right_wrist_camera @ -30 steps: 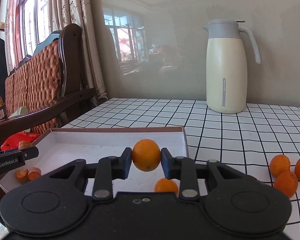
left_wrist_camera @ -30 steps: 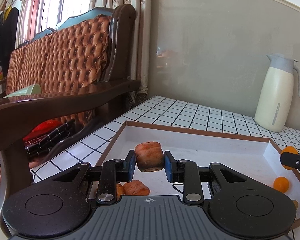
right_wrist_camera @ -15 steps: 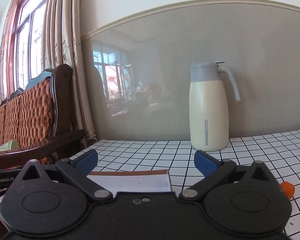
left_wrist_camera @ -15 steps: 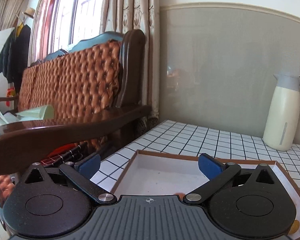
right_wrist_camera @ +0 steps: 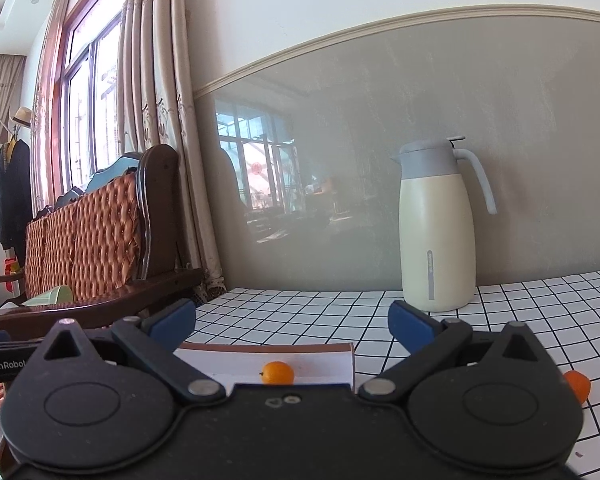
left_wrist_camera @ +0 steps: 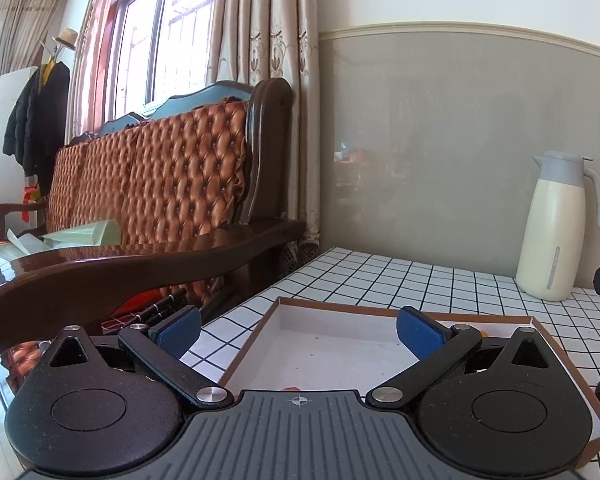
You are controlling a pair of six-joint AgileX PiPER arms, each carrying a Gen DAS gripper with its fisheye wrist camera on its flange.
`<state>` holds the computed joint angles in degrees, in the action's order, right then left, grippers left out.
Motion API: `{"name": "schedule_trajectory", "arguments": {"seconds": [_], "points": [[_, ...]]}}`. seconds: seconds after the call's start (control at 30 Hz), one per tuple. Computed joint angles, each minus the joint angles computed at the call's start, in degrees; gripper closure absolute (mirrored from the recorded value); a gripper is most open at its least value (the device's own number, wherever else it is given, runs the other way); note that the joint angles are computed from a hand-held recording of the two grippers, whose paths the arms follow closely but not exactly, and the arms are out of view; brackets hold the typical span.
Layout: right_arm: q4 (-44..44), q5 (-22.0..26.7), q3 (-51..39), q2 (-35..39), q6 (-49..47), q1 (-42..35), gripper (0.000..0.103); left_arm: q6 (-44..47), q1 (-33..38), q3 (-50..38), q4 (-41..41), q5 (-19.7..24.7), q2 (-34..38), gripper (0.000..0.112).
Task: Organize fruits
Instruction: 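Move both tools back toward the plum and remaining oranges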
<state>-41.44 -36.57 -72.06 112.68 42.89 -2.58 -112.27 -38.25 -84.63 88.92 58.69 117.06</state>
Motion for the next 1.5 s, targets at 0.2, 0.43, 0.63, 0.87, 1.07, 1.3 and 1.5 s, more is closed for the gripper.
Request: {"name": "schedule_trajectory", "arguments": {"seconds": [0.2,0.43,0.63,0.87,1.07,1.3,1.5], "points": [[-3.7,-1.8,1.3,-1.1,3.0,-2.6,0.006,0.8,-2.9,0.0,-0.2,1.4,0.5,0.009],[-6.4,-3.0,2.1,-1.9,6.5,-5.9,0.006,-0.2,-4.8,-0.7,-0.3,0.4,1.1,0.009],[-8.1,-3.9,4.0,-2.9,6.0,-8.2,0.006,2.2,-7.1,-3.8,-0.6,-0.7,3.2,0.009],[-13.6,-5.7,4.6,-3.1,9.6,-12.3,0.006,4.6,-9.6,-8.2,-1.0,-2.4,6.2,0.009],[-14.9,-6.6,5.4,-3.1,9.7,-15.8,0.006,9.8,-11.0,-15.1,-2.1,-5.2,10.4,0.009],[-15.5,-5.8,5.7,-2.8,9.5,-18.6,0.006,17.9,-12.5,-25.5,-6.3,-9.1,16.4,0.009],[-13.8,-3.6,5.8,-2.4,8.4,-20.4,0.006,25.4,-13.8,-35.2,-10.4,-11.0,22.0,0.009]]}}
